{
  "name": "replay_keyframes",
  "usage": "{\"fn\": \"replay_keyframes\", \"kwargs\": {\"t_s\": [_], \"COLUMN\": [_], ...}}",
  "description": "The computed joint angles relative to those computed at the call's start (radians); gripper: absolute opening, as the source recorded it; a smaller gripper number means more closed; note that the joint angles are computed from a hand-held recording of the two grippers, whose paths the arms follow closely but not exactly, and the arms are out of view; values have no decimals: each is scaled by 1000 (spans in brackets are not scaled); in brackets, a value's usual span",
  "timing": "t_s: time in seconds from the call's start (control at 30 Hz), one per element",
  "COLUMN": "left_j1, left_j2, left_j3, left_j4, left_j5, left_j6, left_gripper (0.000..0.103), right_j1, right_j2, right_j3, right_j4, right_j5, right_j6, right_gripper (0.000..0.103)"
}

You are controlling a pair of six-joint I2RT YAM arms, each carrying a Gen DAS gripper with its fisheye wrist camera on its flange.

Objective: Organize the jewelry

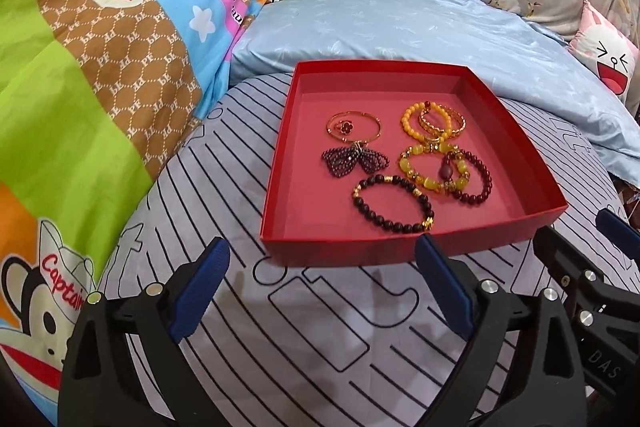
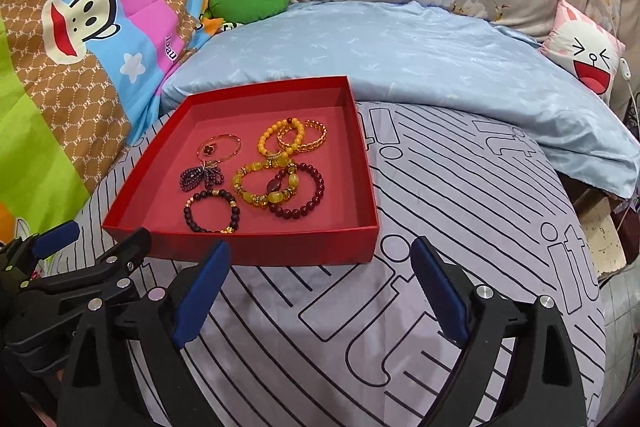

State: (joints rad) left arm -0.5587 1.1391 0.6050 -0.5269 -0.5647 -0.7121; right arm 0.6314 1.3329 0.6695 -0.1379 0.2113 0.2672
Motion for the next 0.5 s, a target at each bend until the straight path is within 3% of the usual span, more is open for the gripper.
{"fn": "replay_keyframes", "kwargs": {"t_s": [0.07, 0.23, 0.37, 0.5], "left_j1": [-8, -10, -3, 2], "left_j2": [-4, -16, -13, -17], "left_j3": [0, -11, -19, -32], "left_j4": [-14, -25, -29, -27], "left_j5": [-13, -15, -17, -3], "left_j6": [-18, -34, -39, -52], "left_gripper": [90, 92, 92, 92], "right_j1": [5, 7, -15, 14], "right_j2": [-14, -19, 6, 4], "right_j3": [-10, -8, 8, 0], "right_j4": [-1, -17, -33, -28], "right_j5": [7, -19, -113, -57], "right_j6": [5, 19, -11, -5], "right_gripper": [98, 97, 97, 97]}}
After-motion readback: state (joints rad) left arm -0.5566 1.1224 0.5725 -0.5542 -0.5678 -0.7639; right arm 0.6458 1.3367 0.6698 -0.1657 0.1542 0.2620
